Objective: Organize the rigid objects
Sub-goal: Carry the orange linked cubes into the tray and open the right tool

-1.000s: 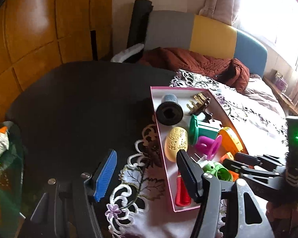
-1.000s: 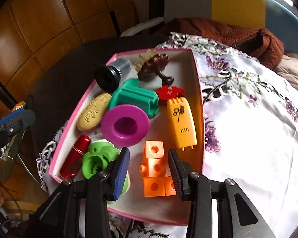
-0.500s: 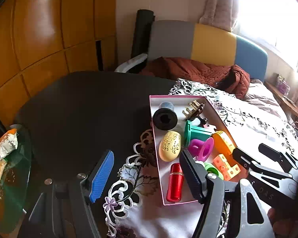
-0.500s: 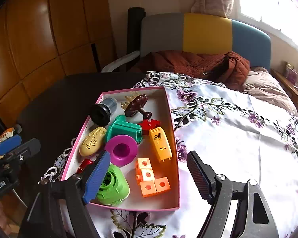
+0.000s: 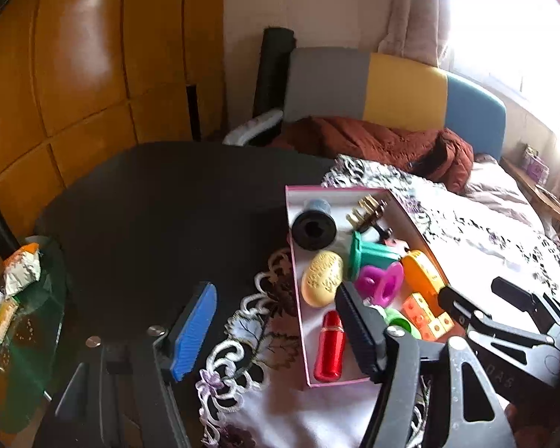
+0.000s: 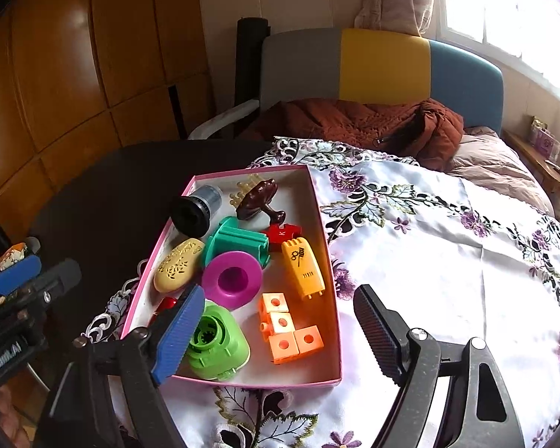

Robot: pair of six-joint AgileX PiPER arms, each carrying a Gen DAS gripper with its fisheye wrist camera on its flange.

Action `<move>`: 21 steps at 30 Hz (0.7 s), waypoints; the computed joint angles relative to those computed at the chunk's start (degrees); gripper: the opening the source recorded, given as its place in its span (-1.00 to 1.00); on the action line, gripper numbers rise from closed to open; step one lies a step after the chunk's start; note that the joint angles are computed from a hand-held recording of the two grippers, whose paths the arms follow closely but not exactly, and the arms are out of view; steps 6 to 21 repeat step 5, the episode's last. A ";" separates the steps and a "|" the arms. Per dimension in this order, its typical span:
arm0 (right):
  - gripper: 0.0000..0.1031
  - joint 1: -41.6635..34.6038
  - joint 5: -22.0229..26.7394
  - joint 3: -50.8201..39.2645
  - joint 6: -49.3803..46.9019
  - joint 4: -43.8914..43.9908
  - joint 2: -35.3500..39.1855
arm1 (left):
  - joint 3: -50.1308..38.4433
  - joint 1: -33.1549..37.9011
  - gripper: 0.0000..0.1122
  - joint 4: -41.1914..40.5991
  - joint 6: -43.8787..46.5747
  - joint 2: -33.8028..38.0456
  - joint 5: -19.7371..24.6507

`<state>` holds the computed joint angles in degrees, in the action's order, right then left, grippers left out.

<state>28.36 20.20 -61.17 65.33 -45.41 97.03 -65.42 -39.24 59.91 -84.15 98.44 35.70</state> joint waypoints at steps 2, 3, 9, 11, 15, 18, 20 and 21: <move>0.60 -0.06 -0.07 -0.09 -0.22 0.29 0.19 | 0.14 -0.16 0.15 1.19 -0.95 -0.24 0.48; 0.60 -0.15 -0.12 -0.10 -0.44 0.53 0.23 | 0.08 -0.32 0.15 1.76 -1.34 -0.25 0.96; 0.60 -0.26 -0.15 -0.03 0.08 0.07 0.16 | 0.14 -0.24 0.15 2.19 -1.56 -0.56 0.96; 0.60 -0.26 -0.15 -0.03 0.08 0.07 0.16 | 0.14 -0.24 0.15 2.19 -1.56 -0.56 0.96; 0.60 -0.26 -0.15 -0.03 0.08 0.07 0.16 | 0.14 -0.24 0.15 2.19 -1.56 -0.56 0.96; 0.60 -0.26 -0.15 -0.03 0.08 0.07 0.16 | 0.14 -0.24 0.15 2.19 -1.56 -0.56 0.96; 0.60 -0.26 -0.15 -0.03 0.08 0.07 0.16 | 0.14 -0.24 0.15 2.19 -1.56 -0.56 0.96; 0.60 -0.26 -0.15 -0.03 0.08 0.07 0.16 | 0.14 -0.24 0.15 2.19 -1.56 -0.56 0.96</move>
